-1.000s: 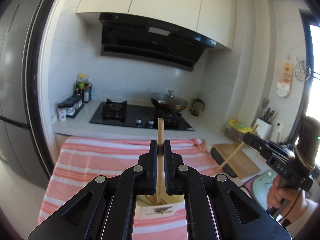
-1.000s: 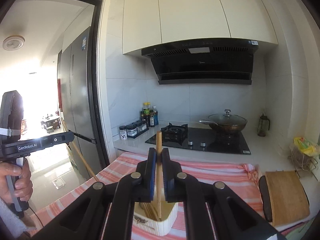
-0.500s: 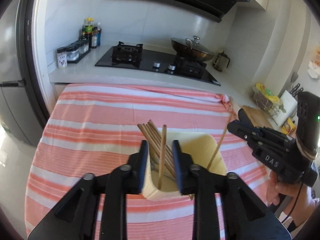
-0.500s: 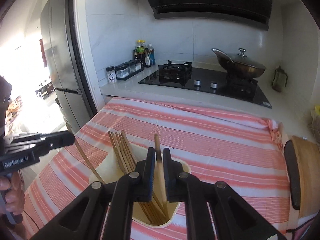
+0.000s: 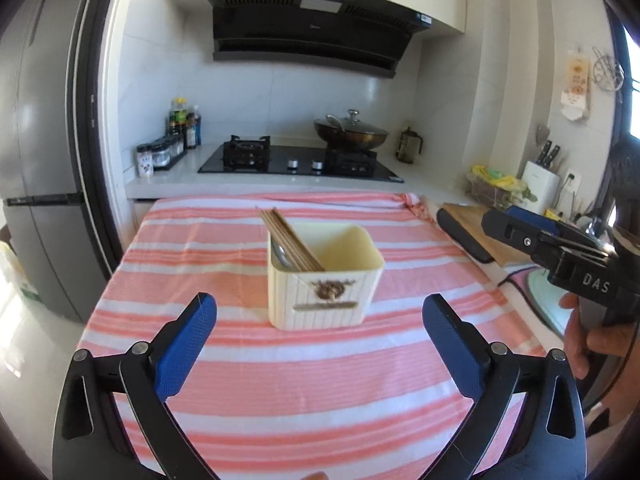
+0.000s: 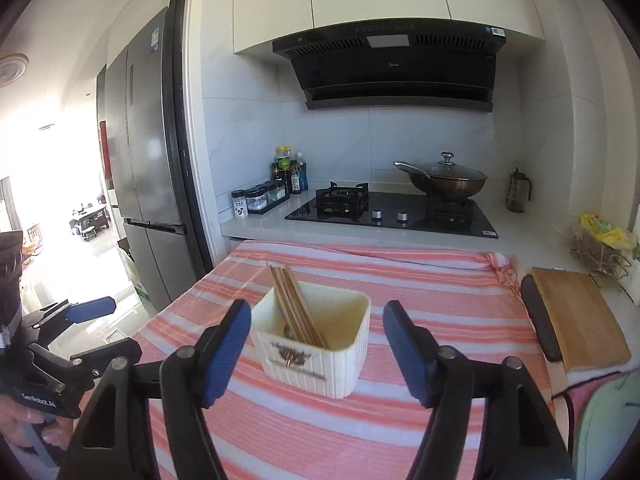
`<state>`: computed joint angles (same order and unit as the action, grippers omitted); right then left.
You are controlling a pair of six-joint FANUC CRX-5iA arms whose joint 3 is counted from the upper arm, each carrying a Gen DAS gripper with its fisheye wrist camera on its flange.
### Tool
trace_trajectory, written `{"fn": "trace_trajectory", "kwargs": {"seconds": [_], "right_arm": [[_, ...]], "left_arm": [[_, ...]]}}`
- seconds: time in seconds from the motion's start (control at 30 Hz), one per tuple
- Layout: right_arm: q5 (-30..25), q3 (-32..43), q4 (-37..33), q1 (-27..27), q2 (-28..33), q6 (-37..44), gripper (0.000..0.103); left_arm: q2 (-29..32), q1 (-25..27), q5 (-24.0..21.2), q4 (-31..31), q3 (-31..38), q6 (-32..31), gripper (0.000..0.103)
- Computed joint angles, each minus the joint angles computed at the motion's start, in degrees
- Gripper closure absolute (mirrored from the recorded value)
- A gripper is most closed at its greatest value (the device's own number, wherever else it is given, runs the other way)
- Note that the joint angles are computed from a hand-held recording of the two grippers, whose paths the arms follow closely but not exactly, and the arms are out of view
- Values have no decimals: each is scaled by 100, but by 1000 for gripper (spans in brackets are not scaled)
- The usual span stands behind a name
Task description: Organize utensils
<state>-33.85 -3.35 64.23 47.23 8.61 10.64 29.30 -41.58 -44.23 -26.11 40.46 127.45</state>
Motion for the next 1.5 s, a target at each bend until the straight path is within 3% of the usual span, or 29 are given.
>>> {"fn": "trace_trajectory", "kwargs": {"seconds": [0.03,0.13,0.33,0.5,1.03,1.5], "right_arm": [[-86,-265,180,100,-166,-307,16],[-465,-839,371,458,-551,-885,11],[-1342,-1257,505,1018,-845,-1207,1],[-1754,-1343,705,1220,-900,-1354,1],[-2105,-1044,424,1486,-726,-968,1],[-2207,-956,277,1583,-740,-914,1]], "left_arm": [[-32,-180,-176,-348,9,281,0],[-31,-643,-712,-1141,126,790,0],[-59,-862,-1042,-1291,133,921,0],[194,-1227,-1993,-2077,614,1092,0],[-84,-1361,-2152,-2472,333,1799,0],[-63,-1392,-2424,-2488,469,1796,0]]}}
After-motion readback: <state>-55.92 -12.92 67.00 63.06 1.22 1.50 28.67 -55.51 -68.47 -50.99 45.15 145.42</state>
